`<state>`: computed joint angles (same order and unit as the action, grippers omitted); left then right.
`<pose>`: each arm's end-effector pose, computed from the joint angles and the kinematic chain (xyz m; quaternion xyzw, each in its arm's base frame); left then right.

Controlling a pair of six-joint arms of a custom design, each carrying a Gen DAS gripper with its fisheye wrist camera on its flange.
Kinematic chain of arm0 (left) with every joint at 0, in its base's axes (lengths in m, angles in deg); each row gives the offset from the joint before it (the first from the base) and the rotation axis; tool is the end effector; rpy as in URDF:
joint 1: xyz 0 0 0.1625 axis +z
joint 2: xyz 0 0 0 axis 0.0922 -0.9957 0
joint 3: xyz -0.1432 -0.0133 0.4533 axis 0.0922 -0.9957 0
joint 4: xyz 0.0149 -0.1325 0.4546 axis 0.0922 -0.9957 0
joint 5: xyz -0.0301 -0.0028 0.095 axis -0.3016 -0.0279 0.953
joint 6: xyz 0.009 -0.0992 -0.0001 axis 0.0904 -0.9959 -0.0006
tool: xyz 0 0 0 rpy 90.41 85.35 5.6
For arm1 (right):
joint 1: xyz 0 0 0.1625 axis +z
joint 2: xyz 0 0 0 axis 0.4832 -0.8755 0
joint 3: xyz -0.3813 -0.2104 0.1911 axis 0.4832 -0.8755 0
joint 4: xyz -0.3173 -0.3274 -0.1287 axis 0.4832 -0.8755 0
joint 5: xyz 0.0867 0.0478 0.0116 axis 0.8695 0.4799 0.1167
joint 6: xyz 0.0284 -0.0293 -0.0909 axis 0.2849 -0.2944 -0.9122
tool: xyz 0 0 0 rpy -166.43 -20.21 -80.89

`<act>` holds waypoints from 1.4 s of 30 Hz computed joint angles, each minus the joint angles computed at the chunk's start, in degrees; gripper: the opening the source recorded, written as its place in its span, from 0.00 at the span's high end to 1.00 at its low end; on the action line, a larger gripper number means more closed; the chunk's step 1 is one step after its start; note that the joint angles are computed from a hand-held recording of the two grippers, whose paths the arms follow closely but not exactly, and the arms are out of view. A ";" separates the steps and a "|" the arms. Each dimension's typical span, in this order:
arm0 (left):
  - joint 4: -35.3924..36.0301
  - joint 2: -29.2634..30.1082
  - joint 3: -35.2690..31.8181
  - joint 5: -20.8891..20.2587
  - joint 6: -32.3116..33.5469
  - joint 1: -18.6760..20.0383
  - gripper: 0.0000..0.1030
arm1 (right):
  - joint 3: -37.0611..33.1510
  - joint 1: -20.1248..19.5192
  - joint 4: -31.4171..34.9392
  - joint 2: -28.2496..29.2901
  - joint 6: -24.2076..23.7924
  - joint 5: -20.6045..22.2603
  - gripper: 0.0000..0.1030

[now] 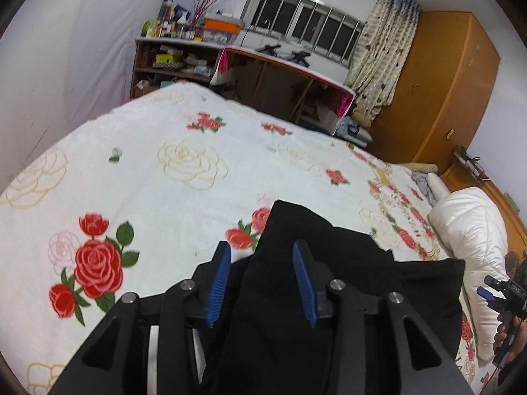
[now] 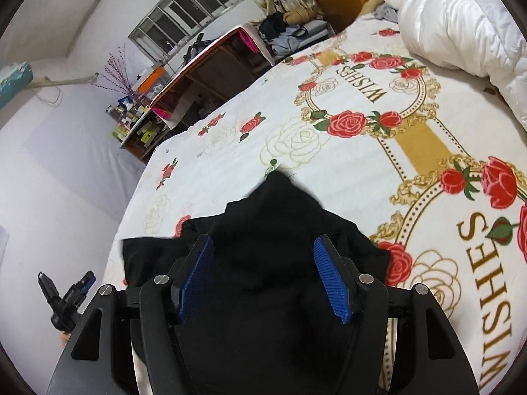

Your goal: Fold large clothes

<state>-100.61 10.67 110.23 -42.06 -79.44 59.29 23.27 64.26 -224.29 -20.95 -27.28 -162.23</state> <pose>-0.1265 -0.7489 0.3876 -0.0107 0.8404 -0.4771 0.2570 0.1735 -0.8993 0.3271 0.1053 -0.9462 0.2985 0.0673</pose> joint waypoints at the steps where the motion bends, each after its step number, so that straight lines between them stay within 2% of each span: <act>1: 0.89 0.25 -0.11 -0.13 -0.73 0.46 0.55 | 0.19 -0.19 -0.37 0.11 -0.21 0.01 0.37; 3: 3.08 0.90 -0.56 -0.66 -1.97 1.43 0.50 | -0.27 -0.68 0.20 0.90 -0.41 -0.61 0.33; 9: 12.12 4.70 -5.19 -3.31 -5.67 4.91 0.49 | -3.54 -2.04 1.68 4.34 -1.73 -3.38 0.33; 13: 13.63 7.53 -8.67 -4.69 -5.05 6.08 0.49 | -6.79 -2.73 3.01 6.88 -2.58 -2.94 0.33; 17: 14.81 10.04 -11.94 -5.93 -3.66 6.78 0.49 | -11.90 -3.02 7.21 9.91 -2.74 -2.56 0.33; 18: 15.31 10.55 -12.59 -5.87 -3.63 6.86 0.53 | -13.28 -3.04 8.38 10.71 -2.49 -2.62 0.33; 19: 14.66 10.96 -12.78 -5.29 -3.02 6.75 0.71 | -14.28 -2.90 9.00 11.36 -2.43 -3.28 0.33; 20: 14.03 11.29 -12.90 -4.65 -2.22 6.57 0.76 | -14.38 -2.61 8.06 11.67 -2.93 -4.45 0.53; 21: 13.03 11.68 -12.92 -2.88 -1.28 6.20 0.82 | -14.28 -2.32 7.12 11.83 -3.75 -5.36 0.79; 23: 10.20 12.04 -12.57 -0.47 1.15 5.49 0.87 | -13.92 -1.56 5.62 11.92 -5.27 -7.07 0.83; 25: 4.97 11.93 -12.26 1.57 3.94 4.73 0.90 | -13.25 -0.94 2.59 11.52 -7.38 -7.29 0.84; 26: 2.62 11.63 -12.28 1.71 4.66 4.51 0.91 | -13.41 -0.85 1.79 11.40 -7.23 -6.68 0.85; 27: 0.34 11.44 -12.46 1.85 5.28 4.26 0.97 | -14.15 -0.79 1.07 11.43 -6.55 -5.91 0.85; 29: -2.69 12.01 -14.10 3.00 7.36 3.94 0.97 | -16.16 -0.60 0.95 12.16 -5.91 -5.93 0.85; 32: -0.25 14.09 -17.27 4.22 7.20 4.85 0.98 | -20.96 -0.40 2.02 15.18 -5.69 -7.75 0.85; 34: 3.10 16.37 -19.13 6.80 6.72 5.88 0.98 | -25.31 -0.44 4.19 18.76 -6.53 -11.71 0.85; 36: 7.93 17.08 -19.41 5.63 1.20 7.45 0.98 | -27.77 -1.07 7.17 21.13 -5.48 -14.36 0.84; 38: 8.36 17.81 -19.51 6.77 -0.93 8.15 1.00 | -26.41 -1.65 5.13 21.59 -6.59 -14.97 0.83; 42: 11.89 17.33 -19.73 5.18 -9.24 9.74 1.00 | -26.37 -2.12 3.86 22.04 -6.88 -15.15 0.79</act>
